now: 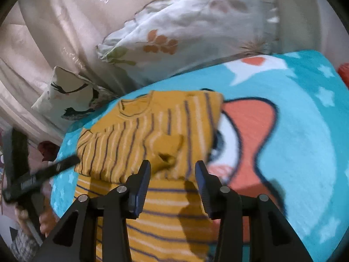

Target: Fold small clothes

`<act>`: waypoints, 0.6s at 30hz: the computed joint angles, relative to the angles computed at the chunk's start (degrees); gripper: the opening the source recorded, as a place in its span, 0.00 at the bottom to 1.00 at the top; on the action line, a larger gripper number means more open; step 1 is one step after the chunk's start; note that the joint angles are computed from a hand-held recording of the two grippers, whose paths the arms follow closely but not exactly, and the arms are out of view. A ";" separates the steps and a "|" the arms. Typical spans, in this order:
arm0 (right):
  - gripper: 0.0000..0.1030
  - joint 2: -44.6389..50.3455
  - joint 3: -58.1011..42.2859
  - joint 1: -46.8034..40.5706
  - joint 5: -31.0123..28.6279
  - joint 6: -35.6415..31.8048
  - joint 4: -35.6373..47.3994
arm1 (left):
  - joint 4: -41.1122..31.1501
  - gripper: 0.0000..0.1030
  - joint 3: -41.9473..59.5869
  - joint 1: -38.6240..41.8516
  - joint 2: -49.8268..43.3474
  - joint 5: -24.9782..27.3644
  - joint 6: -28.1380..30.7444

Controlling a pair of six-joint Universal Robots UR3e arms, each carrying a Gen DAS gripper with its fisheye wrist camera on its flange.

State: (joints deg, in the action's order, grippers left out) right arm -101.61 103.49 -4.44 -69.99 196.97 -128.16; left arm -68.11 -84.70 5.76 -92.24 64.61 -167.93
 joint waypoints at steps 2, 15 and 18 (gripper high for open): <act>0.44 6.02 -3.45 2.49 -2.04 0.53 -1.83 | 0.22 0.69 -3.60 4.19 2.44 1.75 1.07; 0.13 19.88 -16.56 7.06 -10.26 -0.93 3.91 | 2.26 0.69 -6.11 17.48 1.31 4.08 3.55; 0.14 20.43 -17.56 6.18 -14.53 -1.65 7.11 | 3.51 0.69 -3.04 16.35 -3.33 4.60 2.45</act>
State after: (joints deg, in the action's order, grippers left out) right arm -81.17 85.93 1.73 -84.53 195.31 -121.05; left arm -64.60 -87.75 22.11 -95.56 69.21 -165.48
